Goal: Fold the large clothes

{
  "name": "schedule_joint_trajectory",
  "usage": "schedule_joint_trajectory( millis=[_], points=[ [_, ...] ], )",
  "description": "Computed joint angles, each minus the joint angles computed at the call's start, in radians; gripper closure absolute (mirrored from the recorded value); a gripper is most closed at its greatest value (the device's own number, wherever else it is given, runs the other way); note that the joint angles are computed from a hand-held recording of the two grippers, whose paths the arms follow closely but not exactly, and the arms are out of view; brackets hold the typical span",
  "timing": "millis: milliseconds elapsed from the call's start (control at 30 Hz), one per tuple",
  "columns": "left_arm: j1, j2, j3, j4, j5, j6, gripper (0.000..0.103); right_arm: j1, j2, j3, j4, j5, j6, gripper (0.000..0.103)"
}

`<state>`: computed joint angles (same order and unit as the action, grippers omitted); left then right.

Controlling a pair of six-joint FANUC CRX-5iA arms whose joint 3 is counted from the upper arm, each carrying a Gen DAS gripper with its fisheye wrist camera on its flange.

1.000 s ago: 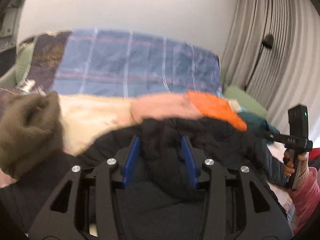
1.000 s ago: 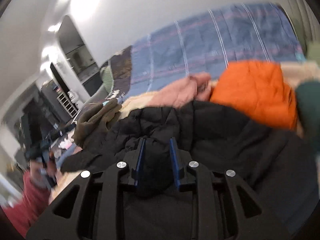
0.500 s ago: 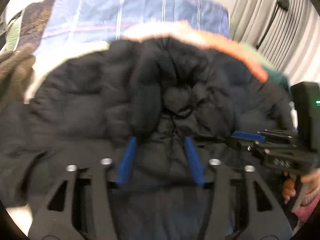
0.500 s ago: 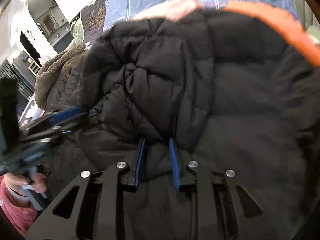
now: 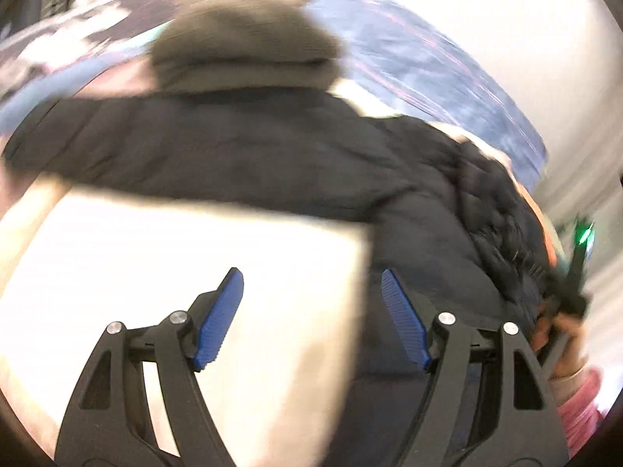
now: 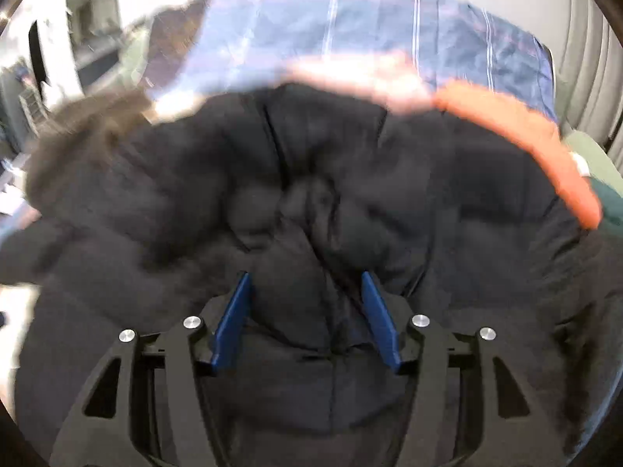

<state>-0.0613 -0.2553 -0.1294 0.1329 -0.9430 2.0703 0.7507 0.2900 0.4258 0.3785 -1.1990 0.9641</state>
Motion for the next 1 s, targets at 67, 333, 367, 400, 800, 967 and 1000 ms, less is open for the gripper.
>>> schedule_joint_trajectory(
  millis=[67,333,367,400,800,967,1000],
  points=[
    [0.057,-0.042,-0.050,0.025,0.003,0.032,0.028,0.007,-0.014,-0.094,0.054,0.071,-0.044,0.034],
    [0.261,-0.106,-0.179,0.138,0.075,0.211,0.022,0.001,-0.038,-0.142,0.056,0.138,-0.065,0.028],
    [0.281,-0.105,-0.182,0.140,0.078,0.238,0.022,0.002,-0.038,-0.144,0.060,0.140,-0.067,0.028],
    [0.298,-0.102,-0.184,0.146,0.089,0.254,0.022,0.001,-0.041,-0.147,0.062,0.142,-0.067,0.028],
    [0.368,-0.067,-0.156,0.066,0.166,0.358,0.069,-0.003,-0.066,-0.183,0.054,0.173,-0.075,0.025],
    [0.248,-0.051,0.021,-0.176,0.139,0.416,0.088,-0.005,-0.071,-0.185,0.044,0.180,-0.071,0.024],
    [0.212,-0.038,0.072,-0.227,0.127,0.427,0.090,-0.006,-0.073,-0.187,0.042,0.182,-0.071,0.024]
  ],
)
